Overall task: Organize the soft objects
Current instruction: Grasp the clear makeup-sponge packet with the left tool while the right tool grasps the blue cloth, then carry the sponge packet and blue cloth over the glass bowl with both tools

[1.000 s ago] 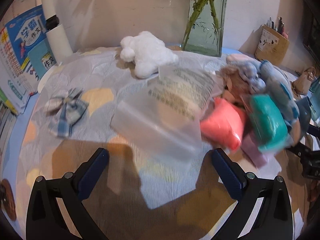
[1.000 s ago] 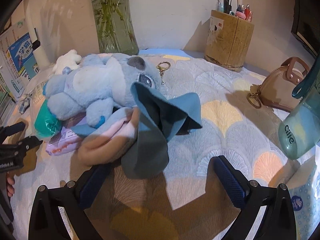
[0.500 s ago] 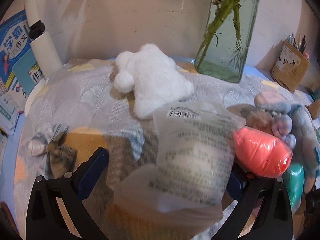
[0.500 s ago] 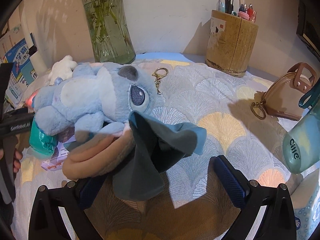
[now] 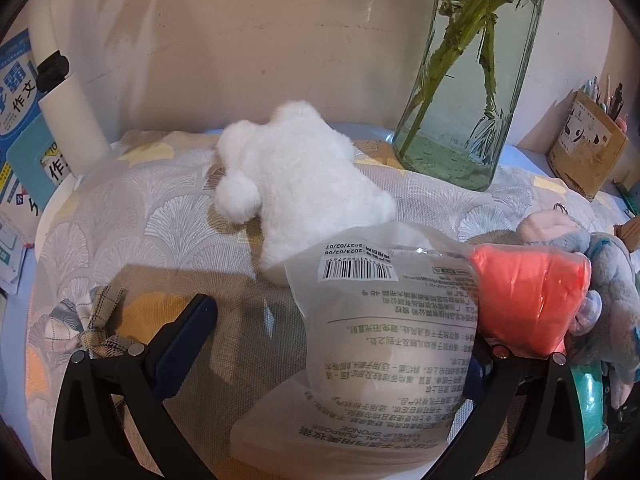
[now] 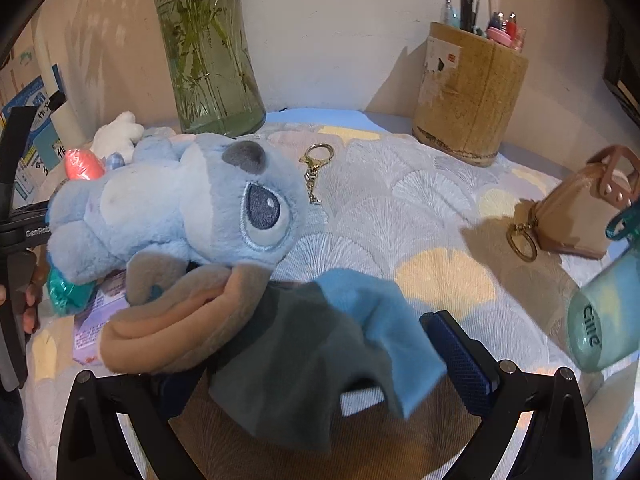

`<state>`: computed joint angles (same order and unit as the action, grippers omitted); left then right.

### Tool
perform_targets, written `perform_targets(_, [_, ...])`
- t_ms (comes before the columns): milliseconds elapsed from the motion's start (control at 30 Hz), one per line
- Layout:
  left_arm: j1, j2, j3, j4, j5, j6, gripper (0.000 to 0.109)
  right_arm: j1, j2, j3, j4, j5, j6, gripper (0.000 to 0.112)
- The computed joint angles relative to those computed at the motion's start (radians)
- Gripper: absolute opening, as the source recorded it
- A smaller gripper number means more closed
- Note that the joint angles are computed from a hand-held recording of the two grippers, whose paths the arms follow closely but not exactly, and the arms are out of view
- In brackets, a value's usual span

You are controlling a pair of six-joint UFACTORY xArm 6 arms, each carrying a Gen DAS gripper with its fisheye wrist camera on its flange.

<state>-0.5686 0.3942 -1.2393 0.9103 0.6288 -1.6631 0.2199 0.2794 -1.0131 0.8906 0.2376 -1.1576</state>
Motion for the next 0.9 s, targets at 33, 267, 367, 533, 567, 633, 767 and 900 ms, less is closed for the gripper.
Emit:
perform_targets(33, [0.002,-0.002,0.003,0.003,-0.005,-0.004,0.103,-0.001,0.007,-0.01,-0.008,0.005,0.004,0.103])
perform_targets(267, [-0.004,-0.037,0.053,0.033,-0.015,-0.041,0.103,-0.009,0.008,-0.019,0.046,0.027,-0.038,0.103])
perform_targets(367, [-0.007,-0.036,0.052,0.034,-0.012,-0.043,0.103,-0.008,0.006,-0.016,0.046,0.022,-0.04,0.103])
perform_targets(533, [-0.008,-0.034,0.05,0.035,-0.01,-0.045,0.103,-0.006,0.002,-0.012,0.051,0.019,-0.042,0.103])
perform_targets(567, [-0.009,-0.034,0.049,0.036,-0.01,-0.046,0.103,-0.005,0.0,-0.01,0.059,0.015,-0.047,0.103])
perform_targets(633, [-0.016,-0.039,0.05,0.047,0.01,-0.065,0.093,-0.004,-0.009,-0.002,0.114,-0.004,-0.082,0.088])
perform_targets(767, [-0.031,-0.082,0.088,0.142,0.034,-0.198,0.044,-0.035,-0.042,0.003,0.35,0.01,-0.217,0.014])
perform_targets(900, [-0.015,-0.125,0.146,0.219,-0.018,-0.313,0.039,-0.113,-0.061,-0.008,0.492,0.152,-0.289,0.014])
